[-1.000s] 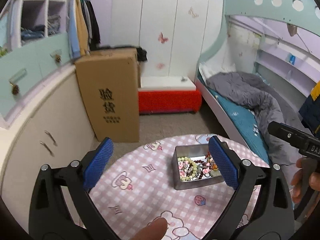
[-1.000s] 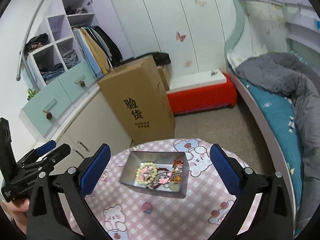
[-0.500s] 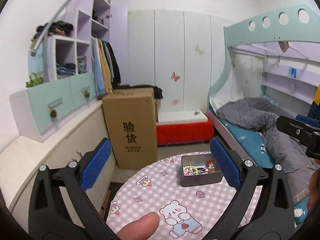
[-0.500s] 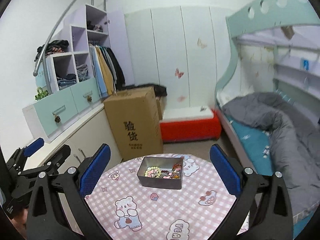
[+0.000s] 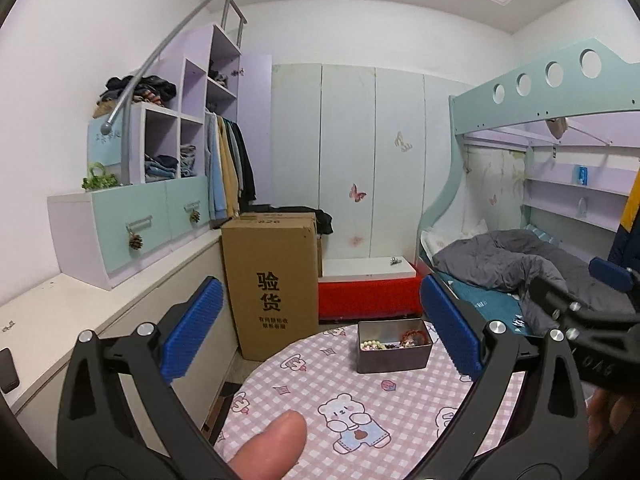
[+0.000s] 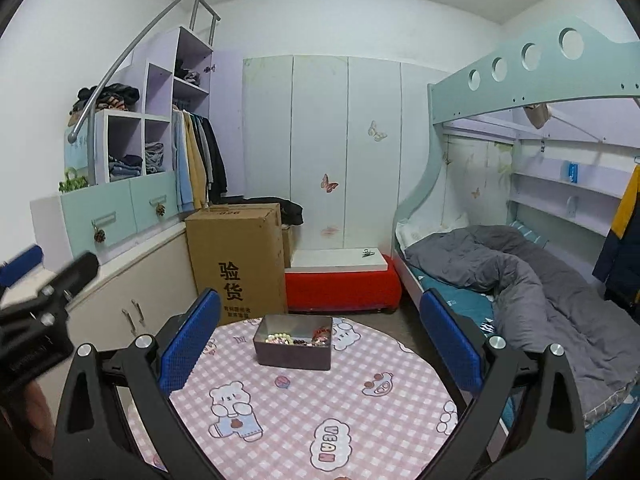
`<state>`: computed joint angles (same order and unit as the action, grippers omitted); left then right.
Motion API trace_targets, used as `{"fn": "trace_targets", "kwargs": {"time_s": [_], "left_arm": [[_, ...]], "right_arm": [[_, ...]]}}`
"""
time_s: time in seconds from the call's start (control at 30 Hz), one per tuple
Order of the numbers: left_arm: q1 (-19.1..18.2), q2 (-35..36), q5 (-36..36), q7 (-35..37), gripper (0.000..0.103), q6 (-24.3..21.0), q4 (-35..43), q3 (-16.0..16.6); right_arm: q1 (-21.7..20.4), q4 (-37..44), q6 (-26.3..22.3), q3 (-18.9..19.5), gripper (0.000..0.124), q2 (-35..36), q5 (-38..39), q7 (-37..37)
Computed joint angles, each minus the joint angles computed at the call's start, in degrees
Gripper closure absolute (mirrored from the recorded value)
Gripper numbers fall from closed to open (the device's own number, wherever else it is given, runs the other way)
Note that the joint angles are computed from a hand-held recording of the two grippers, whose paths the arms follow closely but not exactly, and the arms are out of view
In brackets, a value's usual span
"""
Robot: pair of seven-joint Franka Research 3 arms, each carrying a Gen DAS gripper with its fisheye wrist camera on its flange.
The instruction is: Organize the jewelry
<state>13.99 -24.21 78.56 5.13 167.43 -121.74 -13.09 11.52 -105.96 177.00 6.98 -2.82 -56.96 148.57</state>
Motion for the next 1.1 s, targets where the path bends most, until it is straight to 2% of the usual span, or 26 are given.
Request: {"fn": "trace_targets", "kwargs": {"time_s": [0.33, 0.43, 0.7, 0.77, 0.87, 1.1], "left_arm": [[1.67, -3.67, 2.04, -5.44, 0.006, 2.06, -3.20, 0.29], [1.92, -4.32, 1.69, -5.73, 0.006, 1.00, -3.82, -0.06], [2.29, -4.79, 5.45, -9.88, 0.006, 1.83, -4.08, 0.24], [2.64, -4.76, 9.34, -13.86, 0.006, 2.70, -3.66, 0.25], [0.99, -4.44, 13.11, -17.25, 0.006, 3.83, -3.22, 1.82], [-2.38, -2.28, 11.29, -12.77, 0.006, 1.85, -1.86, 3.32]], "right_arm": [[-1.95, -1.53, -1.15, 2.07, 0.028, -2.99, -10.16, 10.75], [-2.29, -1.23, -2.36, 2.80, 0.028, -3.64, -11.66, 11.98], [-2.29, -0.69, -2.24, 2.96, 0.028, -3.93, -15.26, 15.59], [-2.12, -0.63, -2.02, 2.82, 0.028, -3.83, -15.06, 15.14], [-1.90, -0.58, -2.06, 2.71, 0.028, -3.69, -14.43, 14.56], [-1.91, -0.05, -1.65, 2.23, 0.028, -2.80, -11.97, 13.29]]}}
